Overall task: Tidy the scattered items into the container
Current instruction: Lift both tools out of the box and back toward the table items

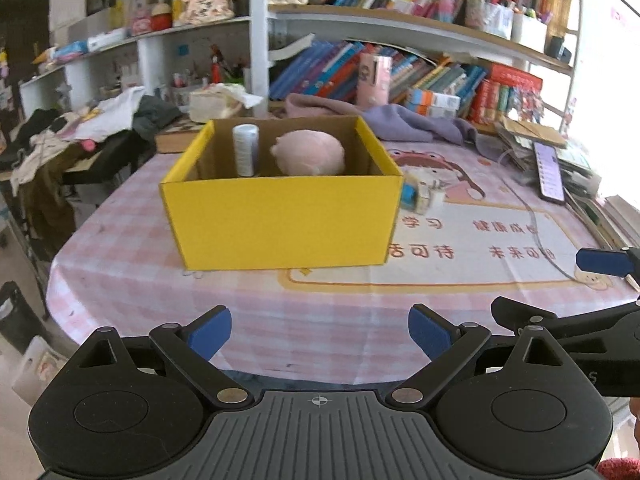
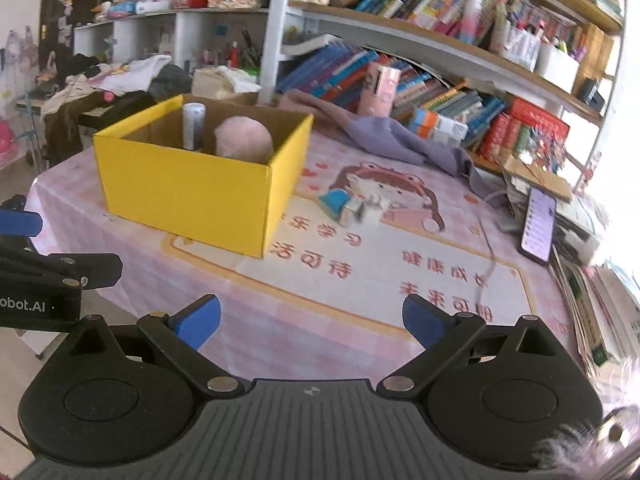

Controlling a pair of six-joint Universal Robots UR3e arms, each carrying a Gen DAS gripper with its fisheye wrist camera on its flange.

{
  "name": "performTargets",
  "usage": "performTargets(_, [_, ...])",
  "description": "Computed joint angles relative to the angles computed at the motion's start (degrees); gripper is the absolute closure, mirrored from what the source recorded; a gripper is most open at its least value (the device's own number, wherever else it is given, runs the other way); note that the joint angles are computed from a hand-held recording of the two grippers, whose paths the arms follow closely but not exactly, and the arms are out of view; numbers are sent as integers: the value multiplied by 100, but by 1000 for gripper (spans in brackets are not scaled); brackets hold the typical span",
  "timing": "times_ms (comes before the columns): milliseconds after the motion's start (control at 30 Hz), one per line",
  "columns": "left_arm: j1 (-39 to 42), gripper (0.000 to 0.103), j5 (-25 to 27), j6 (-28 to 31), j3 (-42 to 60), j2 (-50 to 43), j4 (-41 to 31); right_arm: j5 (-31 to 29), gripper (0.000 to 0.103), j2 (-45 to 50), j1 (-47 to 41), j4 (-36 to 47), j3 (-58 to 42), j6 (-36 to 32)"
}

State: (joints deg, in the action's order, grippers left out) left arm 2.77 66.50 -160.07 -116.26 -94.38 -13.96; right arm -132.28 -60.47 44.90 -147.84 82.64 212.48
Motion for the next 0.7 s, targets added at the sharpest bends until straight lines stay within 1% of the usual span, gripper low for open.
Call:
performTargets(267, [-170, 6, 144, 185, 177, -72, -384, 150, 4, -249, -79, 113, 358, 443])
performTargets(400, [-196, 6, 175, 120, 274, -139, -503, 198, 4, -295, -115, 67, 435, 470])
performTargets(500, [-256, 6, 244, 90, 413, -243, -741, 265, 4, -346, -146, 87, 493, 450])
performTargets(700, [-372, 6, 273, 129, 572, -389, -1056, 657, 4, -557, -381, 286, 728, 653])
